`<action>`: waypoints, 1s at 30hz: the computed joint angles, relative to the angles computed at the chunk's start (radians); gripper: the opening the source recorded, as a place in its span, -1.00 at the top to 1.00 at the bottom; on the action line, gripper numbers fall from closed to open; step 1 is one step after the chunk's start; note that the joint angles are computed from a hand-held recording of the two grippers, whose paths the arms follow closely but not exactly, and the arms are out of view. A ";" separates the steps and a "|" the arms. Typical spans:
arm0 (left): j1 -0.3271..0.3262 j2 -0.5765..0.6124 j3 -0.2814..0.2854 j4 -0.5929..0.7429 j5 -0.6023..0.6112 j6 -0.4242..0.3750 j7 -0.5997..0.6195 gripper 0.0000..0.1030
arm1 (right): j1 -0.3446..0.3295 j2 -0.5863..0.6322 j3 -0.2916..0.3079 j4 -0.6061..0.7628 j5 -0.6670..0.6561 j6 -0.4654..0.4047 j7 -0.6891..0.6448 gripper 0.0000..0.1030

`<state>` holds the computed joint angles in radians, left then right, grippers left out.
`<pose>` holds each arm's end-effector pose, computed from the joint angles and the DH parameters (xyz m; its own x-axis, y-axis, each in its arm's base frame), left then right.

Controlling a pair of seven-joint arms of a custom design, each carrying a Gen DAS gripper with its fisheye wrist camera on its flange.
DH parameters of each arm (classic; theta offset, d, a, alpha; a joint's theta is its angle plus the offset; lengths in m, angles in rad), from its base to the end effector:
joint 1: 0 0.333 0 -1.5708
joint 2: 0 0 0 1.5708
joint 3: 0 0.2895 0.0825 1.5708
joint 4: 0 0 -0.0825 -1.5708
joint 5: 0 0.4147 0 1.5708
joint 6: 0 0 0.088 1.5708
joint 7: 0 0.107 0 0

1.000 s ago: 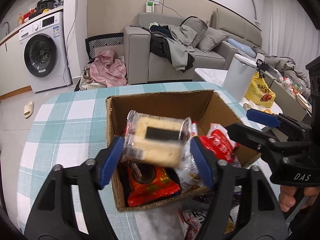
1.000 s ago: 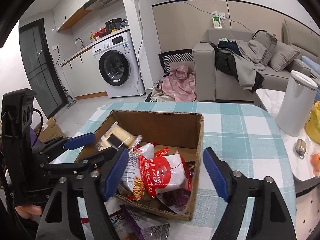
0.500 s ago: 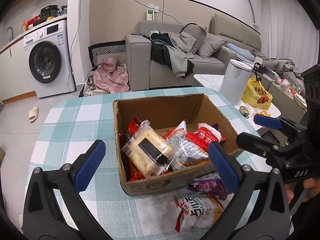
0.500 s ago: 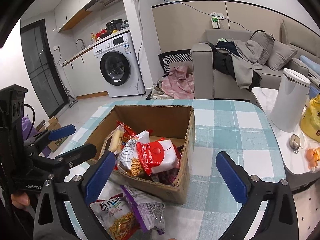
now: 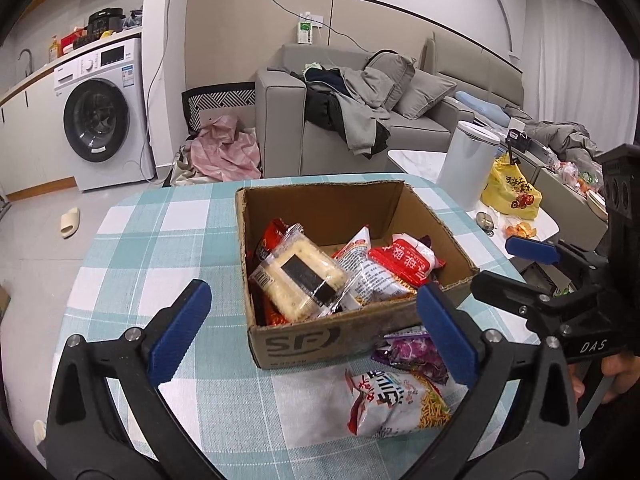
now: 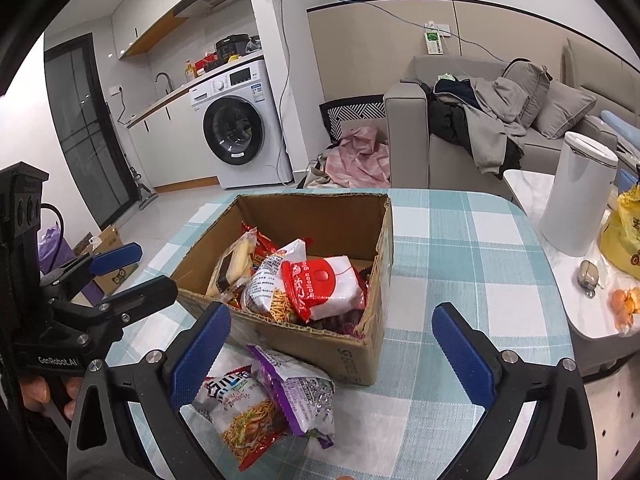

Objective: Organize snacks
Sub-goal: 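Withdraw both grippers from the box toward the remaining snack bags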

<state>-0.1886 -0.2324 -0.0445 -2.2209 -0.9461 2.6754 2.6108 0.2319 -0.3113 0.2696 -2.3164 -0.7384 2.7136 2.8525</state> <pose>0.5473 -0.1056 0.5025 -0.5725 -0.8123 0.1114 -0.5497 0.2795 -0.7872 0.4548 0.2843 0.4936 -0.1064 -0.9794 -0.1719 -0.6354 0.1999 -0.7458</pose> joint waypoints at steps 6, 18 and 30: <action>0.006 -0.012 0.006 -0.020 0.008 -0.007 -0.011 -0.98 | 0.007 -0.009 0.000 -0.019 0.020 0.002 0.004 -0.99; 0.002 -0.040 0.017 -0.063 0.008 -0.011 -0.005 -0.98 | 0.010 -0.025 0.010 -0.047 0.046 -0.002 0.010 -0.99; 0.003 -0.057 0.025 -0.112 0.027 -0.045 -0.020 -0.98 | 0.020 -0.019 0.006 -0.071 0.082 0.001 0.005 -0.99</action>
